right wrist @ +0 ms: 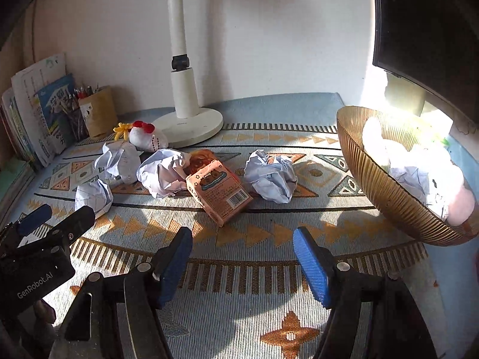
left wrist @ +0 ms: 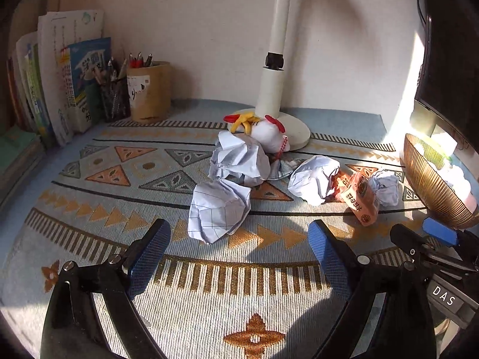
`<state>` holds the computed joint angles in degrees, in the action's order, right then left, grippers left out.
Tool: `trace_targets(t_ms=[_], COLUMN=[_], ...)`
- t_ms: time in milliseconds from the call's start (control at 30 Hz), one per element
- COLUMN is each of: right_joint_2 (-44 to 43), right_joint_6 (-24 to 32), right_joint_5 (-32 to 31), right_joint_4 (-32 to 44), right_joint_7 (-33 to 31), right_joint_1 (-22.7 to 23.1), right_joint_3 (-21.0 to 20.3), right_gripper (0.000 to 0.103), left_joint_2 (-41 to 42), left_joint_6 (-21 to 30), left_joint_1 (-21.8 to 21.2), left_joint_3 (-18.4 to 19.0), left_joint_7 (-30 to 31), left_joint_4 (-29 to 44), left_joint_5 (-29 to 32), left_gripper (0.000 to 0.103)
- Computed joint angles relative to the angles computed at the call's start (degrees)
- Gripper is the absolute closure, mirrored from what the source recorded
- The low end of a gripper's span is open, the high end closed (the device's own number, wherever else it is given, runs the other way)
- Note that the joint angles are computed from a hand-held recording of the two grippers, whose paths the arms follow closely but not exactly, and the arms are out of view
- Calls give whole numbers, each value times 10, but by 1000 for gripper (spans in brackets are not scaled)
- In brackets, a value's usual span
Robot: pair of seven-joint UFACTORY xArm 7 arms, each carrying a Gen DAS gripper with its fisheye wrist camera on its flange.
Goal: Organize objects
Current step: 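Move both grippers back over the rug toward the juice box, then grasp the orange juice box with the right gripper while the left grasps crumpled paper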
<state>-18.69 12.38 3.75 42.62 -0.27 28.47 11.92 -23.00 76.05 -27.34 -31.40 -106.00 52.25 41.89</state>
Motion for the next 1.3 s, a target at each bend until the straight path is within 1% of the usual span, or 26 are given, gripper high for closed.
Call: trace_targets(t_ms=[67, 200, 267, 500, 633, 700, 767, 800, 867, 933, 967, 1033, 1100, 1133, 1200, 1233, 1267, 1300], right_joint_2=[-2, 3, 5, 6, 6, 11, 19, 24, 40, 61, 75, 102, 119, 129, 163, 180, 191, 196], right_joint_6=[-3, 9, 14, 20, 22, 27, 39, 49, 95, 147, 171, 198, 192, 193, 231, 245, 245, 230], right_joint_5=[-12, -31, -40, -51, -47, -30, 14, 43, 120, 167, 167, 145, 117, 111, 98, 77, 58, 41], right_joint_4=[-1, 6, 8, 12, 12, 16, 25, 31, 58, 91, 110, 143, 163, 175, 215, 232, 241, 240], right_joint_7=[13, 31, 40, 48, 45, 35, 2, -23, -99, -148, -156, -161, -157, -160, -172, -166, -161, -162], right_joint_1=[-11, -22, -27, -26, -21, -9, 16, 30, 62, 68, 61, 45, 29, 22, 10, 5, 1, -1], right_joint_3=[10, 20, 24, 22, 18, 6, -21, -36, -70, -82, -79, -62, -41, -32, -17, -8, -2, 4], right_gripper=[21, 20, 18, 17, 17, 17, 17, 17, 17, 17, 17, 17, 17, 17, 17, 17, 17, 17], left_joint_2=[13, 9, 5, 7, 6, 2, -8, -13, -27, -52, -66, -89, -115, -129, -147, -149, -145, -140], left_joint_6=[14, 4, 1, 0, 2, -2, -10, -14, -29, -64, -80, -103, -115, -129, -177, -203, -214, -208], left_joint_1=[0, -6, -6, -4, -4, -5, -6, -5, -6, -9, -9, -12, -10, -9, -14, -16, -14, -2], left_joint_3=[-4, 7, 7, 6, 5, 7, 9, 9, 14, 28, 36, 57, 70, 80, 117, 135, 145, 139], left_joint_7=[8, 6, -1, -2, -7, -11, -12, -13, -7, 12, 25, 73, 109, 128, 178, 206, 229, 237], left_joint_4=[12, 6, 1, 3, 2, -1, -9, -12, -23, -43, -55, -74, -93, -105, -132, -143, -147, -144], left_joint_5=[3, -4, -5, -6, -5, -7, -11, -12, -20, -37, -49, -80, -97, -105, -132, -147, -156, -155], left_gripper=[9, 8, 8, 8, 8, 8, 8, 8, 8, 8, 8, 8, 8, 8, 8, 8, 8, 8])
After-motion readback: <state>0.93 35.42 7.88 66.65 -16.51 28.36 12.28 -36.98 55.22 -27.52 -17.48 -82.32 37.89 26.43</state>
